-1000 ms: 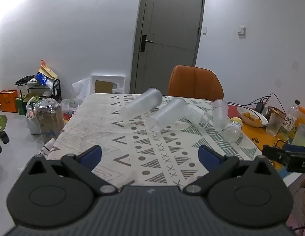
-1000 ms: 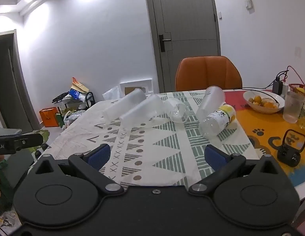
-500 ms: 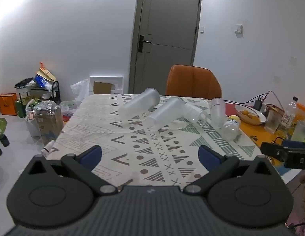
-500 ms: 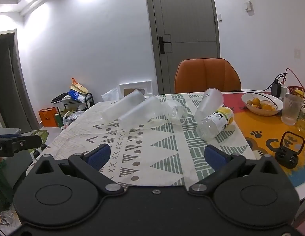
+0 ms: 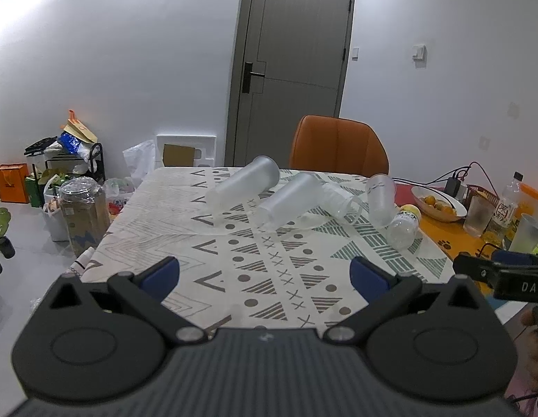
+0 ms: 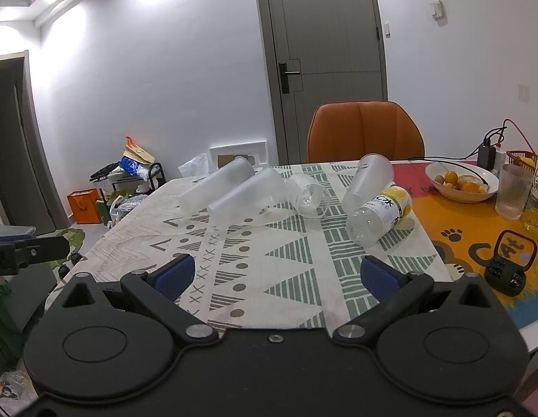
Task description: Flip cup upright
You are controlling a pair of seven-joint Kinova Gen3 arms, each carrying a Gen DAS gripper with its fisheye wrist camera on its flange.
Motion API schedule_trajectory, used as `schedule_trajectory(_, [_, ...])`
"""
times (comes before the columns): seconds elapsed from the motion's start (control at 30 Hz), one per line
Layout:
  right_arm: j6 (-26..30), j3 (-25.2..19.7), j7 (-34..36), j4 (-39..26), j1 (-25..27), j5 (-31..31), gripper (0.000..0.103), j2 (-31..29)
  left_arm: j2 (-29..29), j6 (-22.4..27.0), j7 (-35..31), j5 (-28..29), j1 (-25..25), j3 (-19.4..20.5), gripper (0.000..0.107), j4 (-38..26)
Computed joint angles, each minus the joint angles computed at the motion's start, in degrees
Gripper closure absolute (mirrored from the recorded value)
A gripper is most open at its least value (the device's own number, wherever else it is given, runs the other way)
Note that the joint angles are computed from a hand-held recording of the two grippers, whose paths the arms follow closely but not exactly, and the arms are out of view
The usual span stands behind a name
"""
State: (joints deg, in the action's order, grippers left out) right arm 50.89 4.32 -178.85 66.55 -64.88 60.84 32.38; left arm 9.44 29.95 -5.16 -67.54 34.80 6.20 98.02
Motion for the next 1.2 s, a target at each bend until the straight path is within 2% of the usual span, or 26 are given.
schedule_trajectory(1.2, [1.85,0.58,2.39,-1.92,-0.55,-1.27,0.000,1.14,-0.42,1.46,0.44,-1.07,-0.31,0.75,0.004,1.02])
